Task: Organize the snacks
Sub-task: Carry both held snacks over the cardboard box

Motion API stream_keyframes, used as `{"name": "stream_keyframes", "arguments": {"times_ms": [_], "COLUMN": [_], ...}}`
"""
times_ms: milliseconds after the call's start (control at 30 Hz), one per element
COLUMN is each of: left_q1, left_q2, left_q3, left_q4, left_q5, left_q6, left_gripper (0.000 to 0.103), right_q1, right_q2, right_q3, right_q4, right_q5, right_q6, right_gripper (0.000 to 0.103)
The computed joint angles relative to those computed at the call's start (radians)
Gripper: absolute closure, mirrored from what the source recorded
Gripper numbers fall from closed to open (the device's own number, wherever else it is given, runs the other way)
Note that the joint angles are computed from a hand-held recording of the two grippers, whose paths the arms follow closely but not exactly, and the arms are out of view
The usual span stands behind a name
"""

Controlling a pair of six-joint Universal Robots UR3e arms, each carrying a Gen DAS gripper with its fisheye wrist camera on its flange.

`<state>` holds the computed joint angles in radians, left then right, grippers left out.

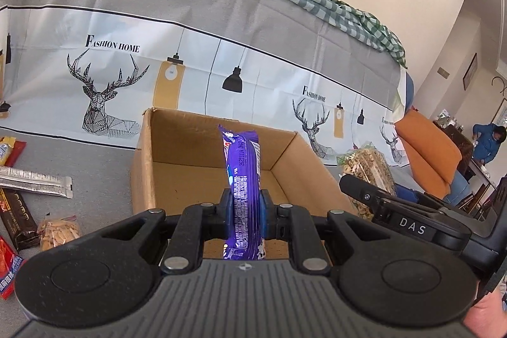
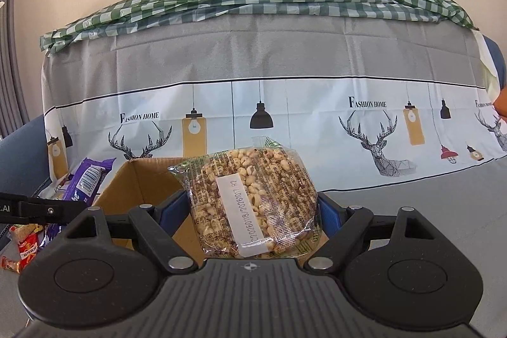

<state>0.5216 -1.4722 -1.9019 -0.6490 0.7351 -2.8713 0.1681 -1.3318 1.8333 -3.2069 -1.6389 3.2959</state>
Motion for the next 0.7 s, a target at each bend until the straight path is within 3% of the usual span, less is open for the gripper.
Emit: {"name": "stream_keyframes", "arguments": {"times_ms": [700], "left_q1": [0.002], "left_q2": [0.014], "left_q3": [0.006], "left_q4": [-0.037], "left_q5": [0.004], "left_q6": [0.028], "left_gripper": [0.086], "right_q1": [0.005], "right_q2": [0.011], "right_q3": [-0.016], "right_q4": [0.018], "right_q5": [0.017], "right_q6": [-0.027], "right_gripper": [0.018]}}
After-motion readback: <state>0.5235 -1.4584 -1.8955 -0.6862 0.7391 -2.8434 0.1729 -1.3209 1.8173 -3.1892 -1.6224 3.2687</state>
